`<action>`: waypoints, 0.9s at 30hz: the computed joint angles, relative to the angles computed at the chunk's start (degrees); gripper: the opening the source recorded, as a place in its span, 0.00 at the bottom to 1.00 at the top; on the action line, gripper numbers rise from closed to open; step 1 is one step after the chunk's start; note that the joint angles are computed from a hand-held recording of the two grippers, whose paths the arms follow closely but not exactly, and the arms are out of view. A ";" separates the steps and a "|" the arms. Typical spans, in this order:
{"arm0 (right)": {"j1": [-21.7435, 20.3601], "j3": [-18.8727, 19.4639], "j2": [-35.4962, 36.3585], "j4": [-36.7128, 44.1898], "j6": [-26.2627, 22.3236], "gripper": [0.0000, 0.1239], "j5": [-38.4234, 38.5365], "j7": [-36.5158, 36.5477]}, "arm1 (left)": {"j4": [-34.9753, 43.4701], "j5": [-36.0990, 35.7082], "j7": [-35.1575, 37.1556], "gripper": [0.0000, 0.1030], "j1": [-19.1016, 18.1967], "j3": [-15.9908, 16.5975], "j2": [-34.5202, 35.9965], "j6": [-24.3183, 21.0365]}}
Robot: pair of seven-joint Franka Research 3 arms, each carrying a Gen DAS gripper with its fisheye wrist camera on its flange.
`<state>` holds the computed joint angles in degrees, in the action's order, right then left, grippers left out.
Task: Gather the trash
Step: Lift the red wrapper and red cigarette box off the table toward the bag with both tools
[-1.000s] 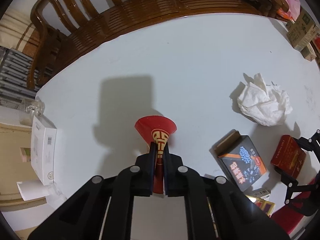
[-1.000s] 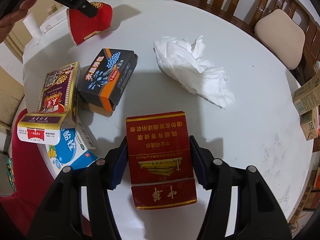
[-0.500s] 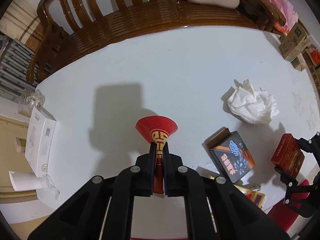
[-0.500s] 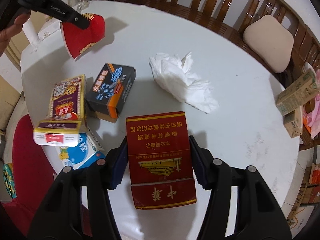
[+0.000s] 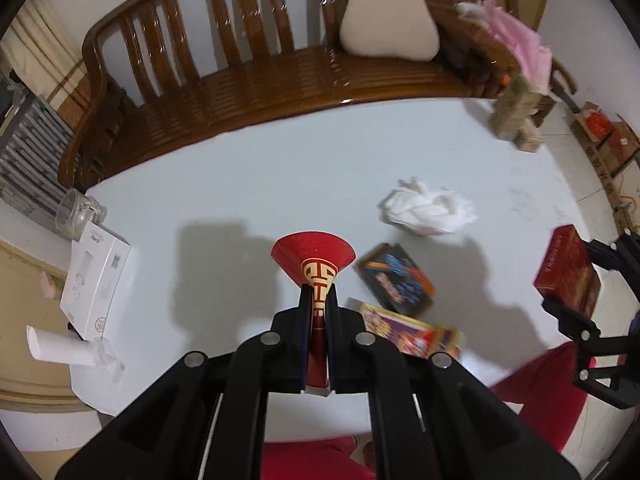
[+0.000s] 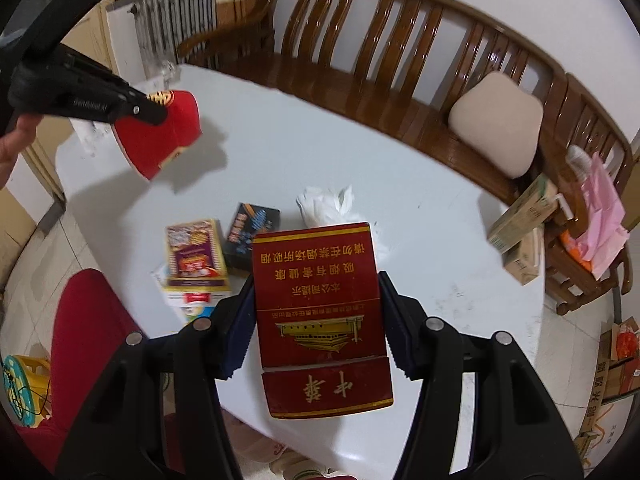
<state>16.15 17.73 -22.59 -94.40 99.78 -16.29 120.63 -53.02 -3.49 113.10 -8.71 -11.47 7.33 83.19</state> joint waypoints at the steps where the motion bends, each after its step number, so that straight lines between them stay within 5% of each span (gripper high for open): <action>1: 0.06 0.77 -0.08 0.71 -0.52 0.45 -0.62 0.48 | -1.80 -1.26 0.71 0.07 0.51 0.11 -1.84 0.62; 11: 1.60 7.11 -1.90 5.34 -6.41 0.45 -3.91 5.37 | -17.62 -12.74 7.94 0.07 1.54 4.54 -18.40 1.12; 27: 2.12 13.30 -7.74 1.78 -10.13 0.45 -1.21 12.15 | -42.28 -17.73 13.99 0.07 -4.81 10.62 -37.12 2.44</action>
